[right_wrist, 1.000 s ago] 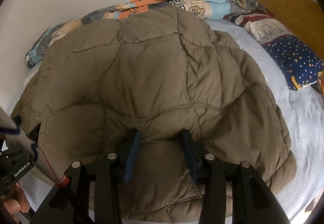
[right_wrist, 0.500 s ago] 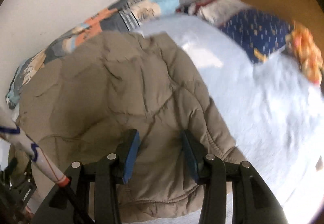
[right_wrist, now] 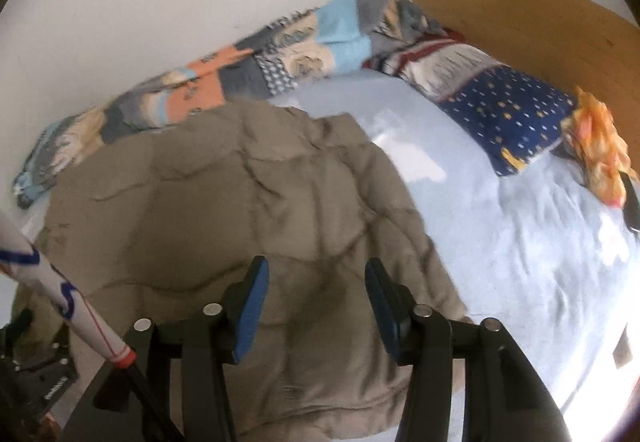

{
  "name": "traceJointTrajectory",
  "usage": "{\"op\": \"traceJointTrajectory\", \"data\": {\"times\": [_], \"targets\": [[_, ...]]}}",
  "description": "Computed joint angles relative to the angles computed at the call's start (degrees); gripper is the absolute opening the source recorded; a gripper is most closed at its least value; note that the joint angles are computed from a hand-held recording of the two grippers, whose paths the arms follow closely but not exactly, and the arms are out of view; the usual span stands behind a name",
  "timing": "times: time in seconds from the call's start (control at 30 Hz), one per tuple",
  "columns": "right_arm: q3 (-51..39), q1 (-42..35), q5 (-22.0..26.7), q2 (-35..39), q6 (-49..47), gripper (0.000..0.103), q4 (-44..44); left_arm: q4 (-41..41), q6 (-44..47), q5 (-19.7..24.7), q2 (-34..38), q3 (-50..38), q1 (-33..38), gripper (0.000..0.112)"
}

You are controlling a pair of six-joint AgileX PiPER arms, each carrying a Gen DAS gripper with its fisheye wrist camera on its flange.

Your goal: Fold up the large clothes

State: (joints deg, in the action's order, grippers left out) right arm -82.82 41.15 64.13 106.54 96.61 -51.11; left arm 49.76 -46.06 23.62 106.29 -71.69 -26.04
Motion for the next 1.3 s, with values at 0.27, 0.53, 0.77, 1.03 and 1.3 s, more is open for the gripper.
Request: {"op": "traceJointTrajectory", "data": {"times": [0.27, 0.53, 0.77, 1.03, 1.3], "targets": [[-5.45, -0.16, -2.8, 4.7, -4.65, 0.057, 1.78, 0.2, -0.16, -0.19, 0.04, -0.04, 0.12, 0.093], [-9.96, -1.61, -2.71, 9.23, -9.16, 0.065, 5.83, 0.72, -0.79, 0.14, 0.18, -0.19, -0.12, 0.093], [-8.89, -2.46, -3.94, 9.48, -8.49, 0.072, 6.32, 0.13, -0.33, -0.06, 0.23, -0.25, 0.08, 0.094], [-9.74, 0.15, -0.58, 8.56, -7.3, 0.072, 4.56, -0.16, -2.16, 1.33, 0.33, -0.61, -0.31, 0.094], [-10.21, 6.42, 2.96, 8.67, -9.32, 0.074, 0.92, 2.99, -8.03, 1.53, -0.83, 1.36, -0.93, 0.094]]}}
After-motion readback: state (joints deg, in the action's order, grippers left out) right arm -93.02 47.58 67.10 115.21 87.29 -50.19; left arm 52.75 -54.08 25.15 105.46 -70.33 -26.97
